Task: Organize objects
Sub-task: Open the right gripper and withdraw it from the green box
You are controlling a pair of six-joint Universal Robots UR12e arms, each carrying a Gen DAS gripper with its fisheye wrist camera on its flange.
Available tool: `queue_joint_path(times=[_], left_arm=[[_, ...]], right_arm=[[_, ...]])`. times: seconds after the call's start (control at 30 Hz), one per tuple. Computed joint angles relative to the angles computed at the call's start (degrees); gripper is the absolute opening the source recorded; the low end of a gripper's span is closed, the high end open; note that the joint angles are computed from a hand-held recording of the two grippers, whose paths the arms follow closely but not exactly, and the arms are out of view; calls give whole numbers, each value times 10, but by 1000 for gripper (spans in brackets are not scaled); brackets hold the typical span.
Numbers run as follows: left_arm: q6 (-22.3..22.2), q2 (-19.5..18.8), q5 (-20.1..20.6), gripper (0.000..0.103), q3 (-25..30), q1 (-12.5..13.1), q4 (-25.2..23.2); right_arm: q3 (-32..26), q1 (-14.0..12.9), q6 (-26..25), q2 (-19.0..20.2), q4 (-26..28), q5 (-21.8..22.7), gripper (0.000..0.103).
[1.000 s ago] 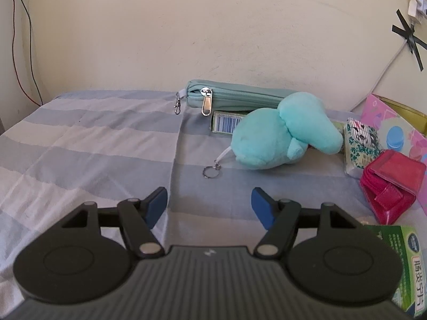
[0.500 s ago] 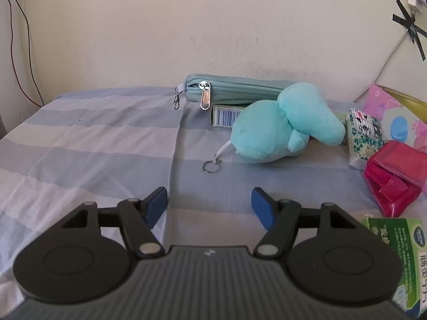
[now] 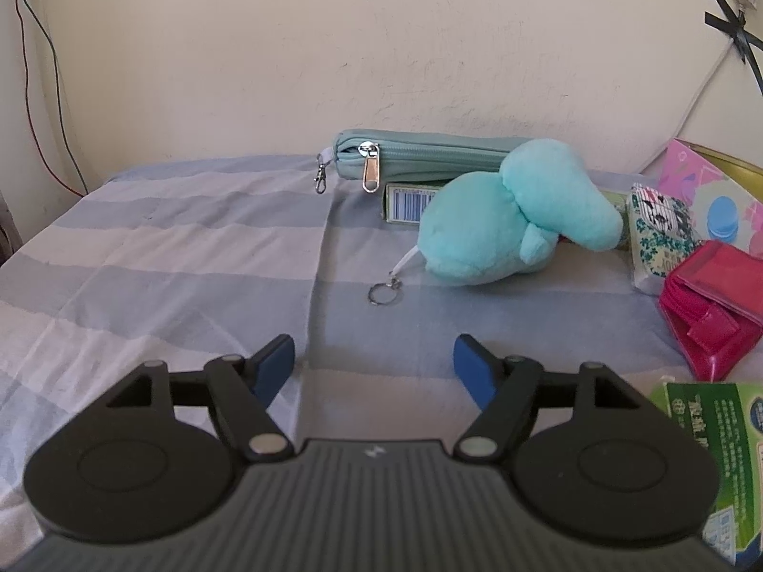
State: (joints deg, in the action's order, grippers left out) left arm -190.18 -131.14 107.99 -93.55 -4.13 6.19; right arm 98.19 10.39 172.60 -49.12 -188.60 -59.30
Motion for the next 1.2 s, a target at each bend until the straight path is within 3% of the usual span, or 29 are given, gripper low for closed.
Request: queue_joint_path(times=[0.63, 0.87, 0.97, 1.1, 1.17, 1.2], left_arm=[[-7, 1, -4, 76, -1, -1, -3], [-10, 17, -22, 77, -25, -2, -3], [7, 41, -54, 77, -58, -2, -7], [0, 79, -144, 76, -91, 11, -33], [-2, 91, -205, 77, -105, 16, -18], [7, 94, -217, 77, -109, 14, -8]], right_arm=[[-1, 11, -44, -1, 8, -27, 93], [-5, 21, -72, -3, 18, -65, 91], [-5, 27, -99, -3, 8, -116, 91], [-17, 22, -101, -3, 37, -103, 92], [-21, 23, -107, -1, 39, -107, 92], [-23, 25, -109, 0, 40, -108, 93]])
